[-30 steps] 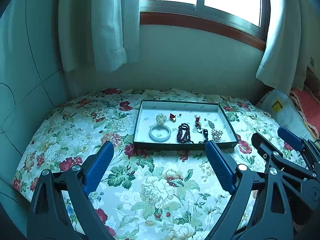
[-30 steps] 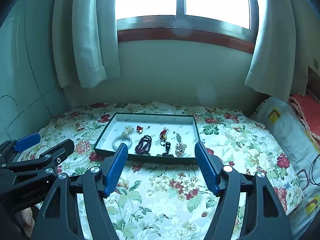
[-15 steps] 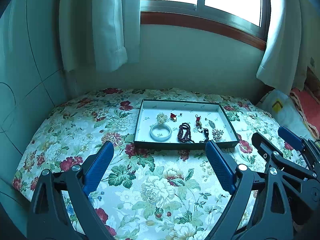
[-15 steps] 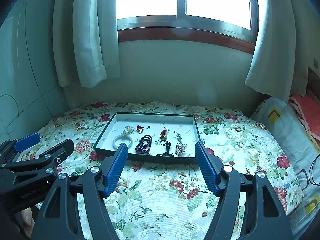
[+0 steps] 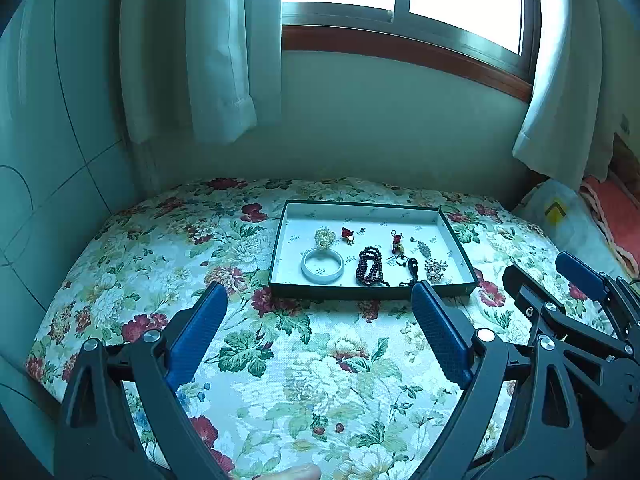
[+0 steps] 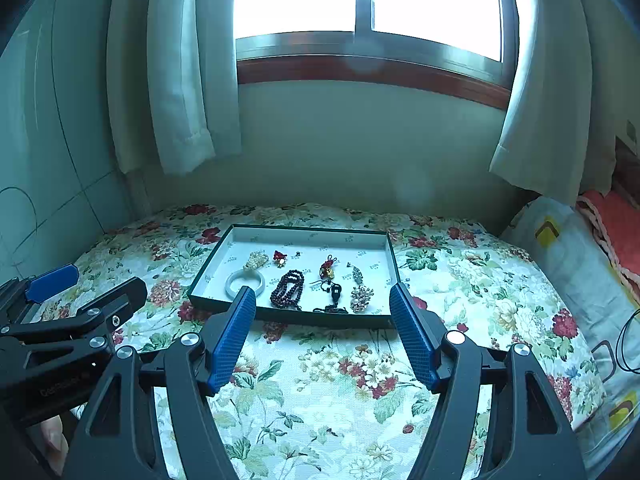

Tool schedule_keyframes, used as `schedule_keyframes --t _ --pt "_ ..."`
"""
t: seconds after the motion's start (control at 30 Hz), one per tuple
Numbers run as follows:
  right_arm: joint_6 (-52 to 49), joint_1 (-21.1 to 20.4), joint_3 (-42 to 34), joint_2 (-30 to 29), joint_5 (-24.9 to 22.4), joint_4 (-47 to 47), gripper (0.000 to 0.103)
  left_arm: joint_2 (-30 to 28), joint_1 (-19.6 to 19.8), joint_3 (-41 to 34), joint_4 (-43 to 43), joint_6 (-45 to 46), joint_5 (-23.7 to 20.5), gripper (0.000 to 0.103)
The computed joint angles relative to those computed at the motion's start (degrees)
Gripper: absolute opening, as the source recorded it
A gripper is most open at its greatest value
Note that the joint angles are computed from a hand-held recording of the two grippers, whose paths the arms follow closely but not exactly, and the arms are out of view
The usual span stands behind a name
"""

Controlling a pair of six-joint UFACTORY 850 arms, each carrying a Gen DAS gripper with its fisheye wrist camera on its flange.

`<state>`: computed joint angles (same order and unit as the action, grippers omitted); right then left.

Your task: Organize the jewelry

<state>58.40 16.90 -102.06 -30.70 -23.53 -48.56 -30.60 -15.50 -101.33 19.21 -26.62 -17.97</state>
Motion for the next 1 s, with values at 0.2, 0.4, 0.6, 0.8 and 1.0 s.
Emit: schedule_keyframes --t 0.2,0.4,0.6,0.8,1.0 --pt "0.01 0.02 0.01 0.01 0.00 -0.01 0.068 0.12 0.38 0.27 -5.24 5.16 0.49 0.094" --pt "-0.15 0.01 0.04 0.08 0.07 0.17 0.068 0.50 0.94 1.06 -10.79 9.76 1.55 0.100" --pt "-0.91 -0.05 -0.03 0.05 -0.02 0.60 0.068 0.65 0.81 1.54 -7.20 6.40 2.00 0.101" --pt "-1.95 -0.08 -0.21 -0.14 0.02 1.55 0.068 0.37 0.60 1.44 -1.73 1.71 1.99 0.101" --pt "-1.91 -0.13 -0.37 -0.30 -0.19 1.42 0.069 -0.29 0.68 0.85 -2.26 3.00 1.98 0.101"
